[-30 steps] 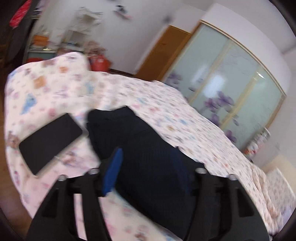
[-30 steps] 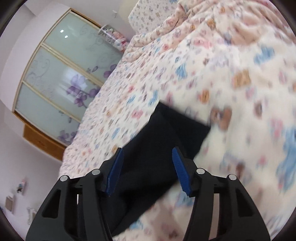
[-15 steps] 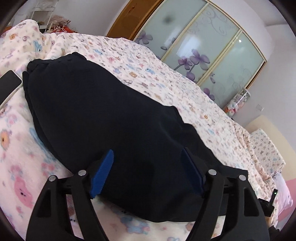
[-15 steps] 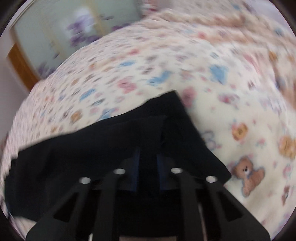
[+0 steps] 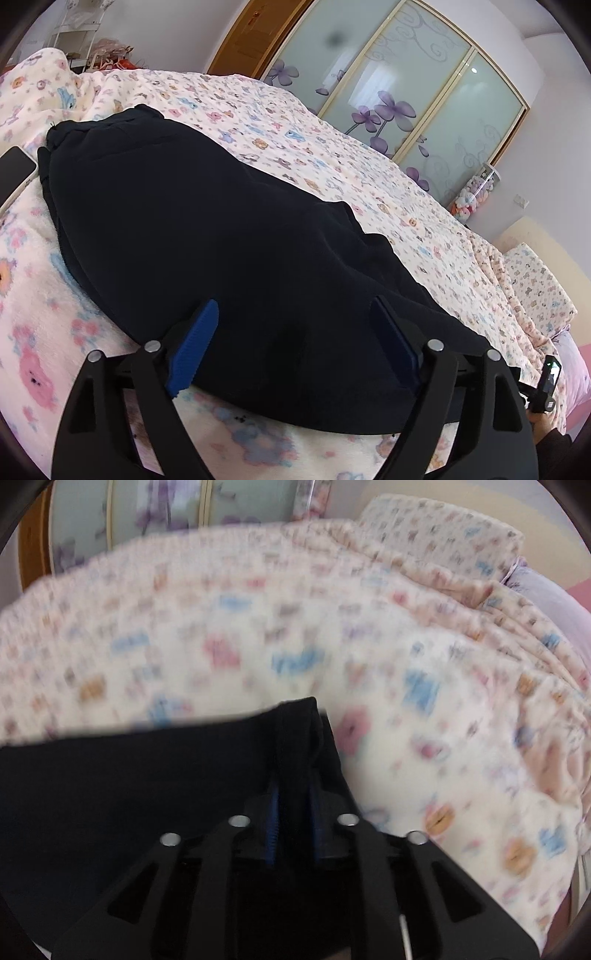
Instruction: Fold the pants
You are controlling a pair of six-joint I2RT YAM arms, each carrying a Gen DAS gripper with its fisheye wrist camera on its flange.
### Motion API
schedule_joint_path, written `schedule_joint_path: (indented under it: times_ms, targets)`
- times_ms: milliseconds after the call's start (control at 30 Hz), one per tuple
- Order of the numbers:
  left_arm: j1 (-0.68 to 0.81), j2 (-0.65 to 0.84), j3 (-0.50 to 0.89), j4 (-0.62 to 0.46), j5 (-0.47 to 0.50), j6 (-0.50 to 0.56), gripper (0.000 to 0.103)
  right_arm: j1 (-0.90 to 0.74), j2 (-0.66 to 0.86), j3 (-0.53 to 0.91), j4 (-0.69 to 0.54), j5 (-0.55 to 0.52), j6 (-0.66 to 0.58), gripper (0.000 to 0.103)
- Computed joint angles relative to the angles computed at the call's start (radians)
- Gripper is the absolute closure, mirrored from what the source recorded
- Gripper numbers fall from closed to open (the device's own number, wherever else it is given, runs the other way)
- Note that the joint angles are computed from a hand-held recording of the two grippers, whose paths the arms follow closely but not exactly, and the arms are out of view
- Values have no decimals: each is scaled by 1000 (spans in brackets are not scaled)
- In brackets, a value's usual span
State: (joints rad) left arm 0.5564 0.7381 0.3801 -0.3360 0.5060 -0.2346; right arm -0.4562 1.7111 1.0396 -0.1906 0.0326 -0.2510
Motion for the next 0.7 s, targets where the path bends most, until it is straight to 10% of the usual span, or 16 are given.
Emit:
schedule_joint_path:
  times_ms: [67,133,400,533,700]
  targets:
    - [19,-8,-3,-4,30,18,17,-1,-39,-12,-3,25,8,42]
    - [33,-13,-10,3,53,26,16,-14,-98,-42,16,7,26,33]
    - [0,-116,-120,127,59,-5,4,182,-329,-65,-63,-297,-17,33]
    - [-32,-186,-178,182,28,-15,2,419,-142,165,-276,-600,-5,38]
    - [18,-217,-222,223,94,-17,2,696,174,488,-410,-657,13,46]
